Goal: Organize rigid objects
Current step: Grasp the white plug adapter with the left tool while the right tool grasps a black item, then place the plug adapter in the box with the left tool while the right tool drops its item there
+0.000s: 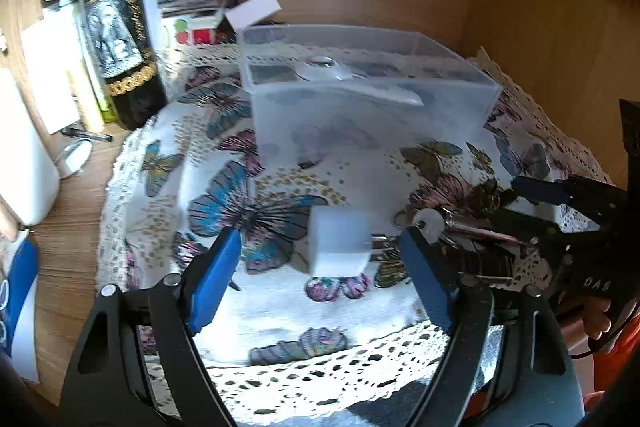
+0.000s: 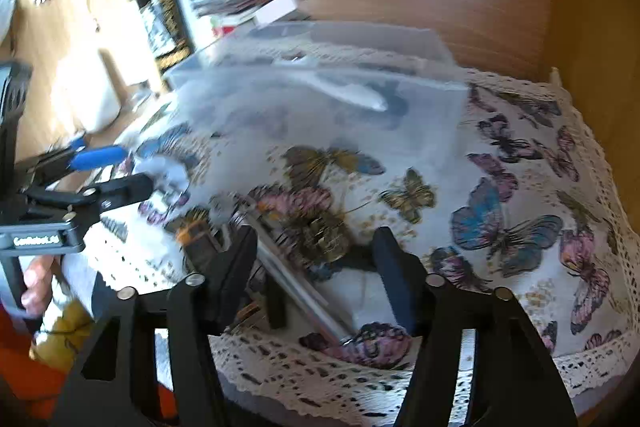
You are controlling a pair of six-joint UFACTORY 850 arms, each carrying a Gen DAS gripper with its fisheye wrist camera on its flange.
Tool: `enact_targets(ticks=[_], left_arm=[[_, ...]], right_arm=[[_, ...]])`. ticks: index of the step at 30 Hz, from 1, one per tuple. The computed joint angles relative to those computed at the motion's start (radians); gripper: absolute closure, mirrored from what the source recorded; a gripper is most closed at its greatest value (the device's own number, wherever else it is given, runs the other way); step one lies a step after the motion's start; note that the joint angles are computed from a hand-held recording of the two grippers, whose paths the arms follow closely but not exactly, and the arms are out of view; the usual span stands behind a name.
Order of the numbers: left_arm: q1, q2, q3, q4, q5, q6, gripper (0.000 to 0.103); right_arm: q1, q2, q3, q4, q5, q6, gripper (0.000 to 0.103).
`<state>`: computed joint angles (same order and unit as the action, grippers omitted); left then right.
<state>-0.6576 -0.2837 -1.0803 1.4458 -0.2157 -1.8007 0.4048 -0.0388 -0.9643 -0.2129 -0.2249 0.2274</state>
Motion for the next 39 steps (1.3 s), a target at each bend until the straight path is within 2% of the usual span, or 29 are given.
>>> enact_targets(ticks=[3, 7, 10, 12, 13, 14, 18, 23, 30, 35, 39], left_arm=[[0.000, -0.017, -0.016, -0.057, 0.001, 0.058, 0.028], [0.008, -0.034, -0.029, -0.084, 0.021, 0.076, 0.034], [0.016, -0.047, -0.040, -0.095, 0.043, 0.076, 0.040], [0.022, -0.060, -0.052, -0.146, 0.056, 0.121, 0.051], [0.024, -0.065, -0.055, -0.159, 0.061, 0.133, 0.052], [0.026, -0.067, -0.056, -0.149, 0.068, 0.121, 0.053], [0.024, -0.059, -0.047, -0.064, 0.054, 0.033, 0.053], [0.031, -0.031, -0.030, 0.011, 0.048, -0.055, 0.053], [0.038, 0.015, -0.030, 0.241, 0.034, -0.278, 0.053], [0.036, 0.025, -0.052, 0.342, 0.004, -0.353, 0.053], [0.041, 0.017, -0.088, 0.381, -0.014, -0.371, 0.053]], right_arm=[[0.010, -0.016, -0.006, -0.075, -0.024, 0.062, 0.051], [-0.013, -0.016, -0.013, -0.002, -0.014, 0.017, 0.051], [-0.027, -0.027, -0.026, 0.009, -0.013, 0.018, 0.059], [-0.032, -0.043, -0.041, 0.059, -0.021, -0.026, 0.068], [-0.035, -0.052, -0.048, 0.083, -0.022, -0.049, 0.071], [-0.036, -0.058, -0.052, 0.107, -0.023, -0.074, 0.075], [-0.029, -0.054, -0.050, 0.079, -0.006, -0.043, 0.081], [-0.031, -0.041, -0.053, 0.040, 0.024, 0.000, 0.081], [-0.036, -0.027, -0.067, -0.038, 0.070, 0.072, 0.081], [-0.044, -0.026, -0.094, -0.079, 0.101, 0.118, 0.081], [-0.044, -0.032, -0.118, -0.257, 0.120, 0.291, 0.081]])
